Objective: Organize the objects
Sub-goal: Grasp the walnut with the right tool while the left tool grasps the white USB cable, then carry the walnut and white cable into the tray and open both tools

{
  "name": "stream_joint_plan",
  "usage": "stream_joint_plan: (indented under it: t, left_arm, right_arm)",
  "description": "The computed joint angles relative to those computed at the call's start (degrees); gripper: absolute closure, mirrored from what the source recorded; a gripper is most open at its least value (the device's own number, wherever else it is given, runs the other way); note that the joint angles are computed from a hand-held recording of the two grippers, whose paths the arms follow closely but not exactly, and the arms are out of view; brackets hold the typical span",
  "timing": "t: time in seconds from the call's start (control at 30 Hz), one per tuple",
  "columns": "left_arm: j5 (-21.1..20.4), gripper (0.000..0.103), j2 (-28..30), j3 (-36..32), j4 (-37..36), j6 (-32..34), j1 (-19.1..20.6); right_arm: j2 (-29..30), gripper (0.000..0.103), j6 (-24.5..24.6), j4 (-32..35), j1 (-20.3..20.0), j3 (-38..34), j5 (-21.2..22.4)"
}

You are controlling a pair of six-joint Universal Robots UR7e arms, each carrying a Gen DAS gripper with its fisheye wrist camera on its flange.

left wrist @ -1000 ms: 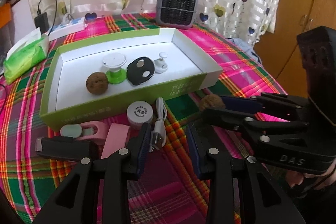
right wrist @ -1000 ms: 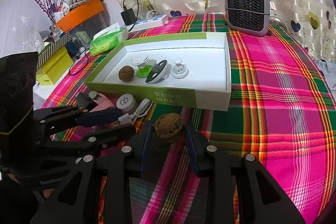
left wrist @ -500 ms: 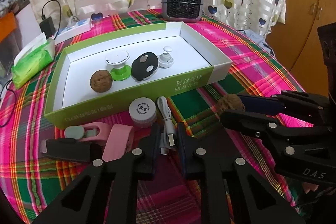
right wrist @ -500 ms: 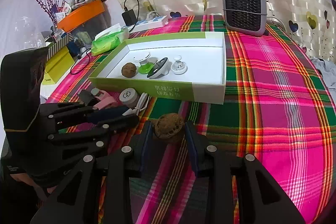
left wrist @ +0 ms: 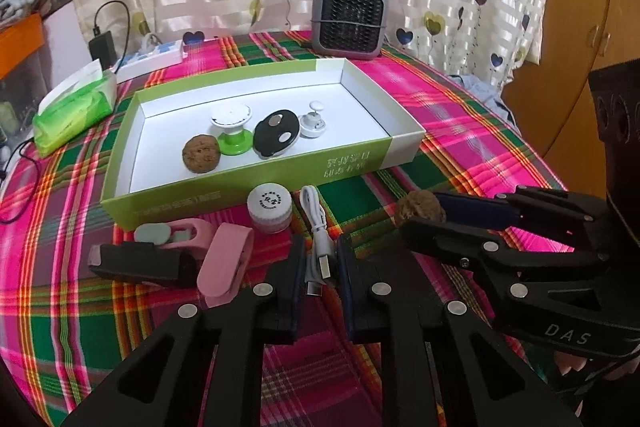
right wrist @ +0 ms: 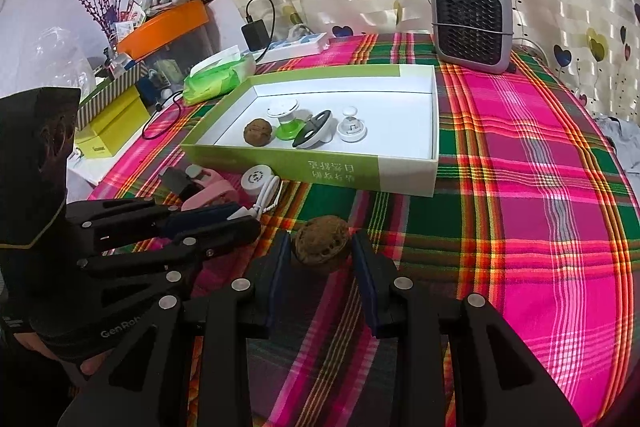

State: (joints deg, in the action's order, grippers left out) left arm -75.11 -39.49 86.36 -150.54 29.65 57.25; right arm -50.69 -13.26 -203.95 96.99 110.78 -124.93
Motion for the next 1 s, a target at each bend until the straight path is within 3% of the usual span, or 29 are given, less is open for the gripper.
stream_joint_plan:
  t: [1.0]
  left_arm:
    - [-2.50,0.089,-3.37,2.60,-2.94,-2.67,0.63]
  right_arm:
    - [2.04,0.070,-4.00,-1.52,3.55,-2.16,-2.04]
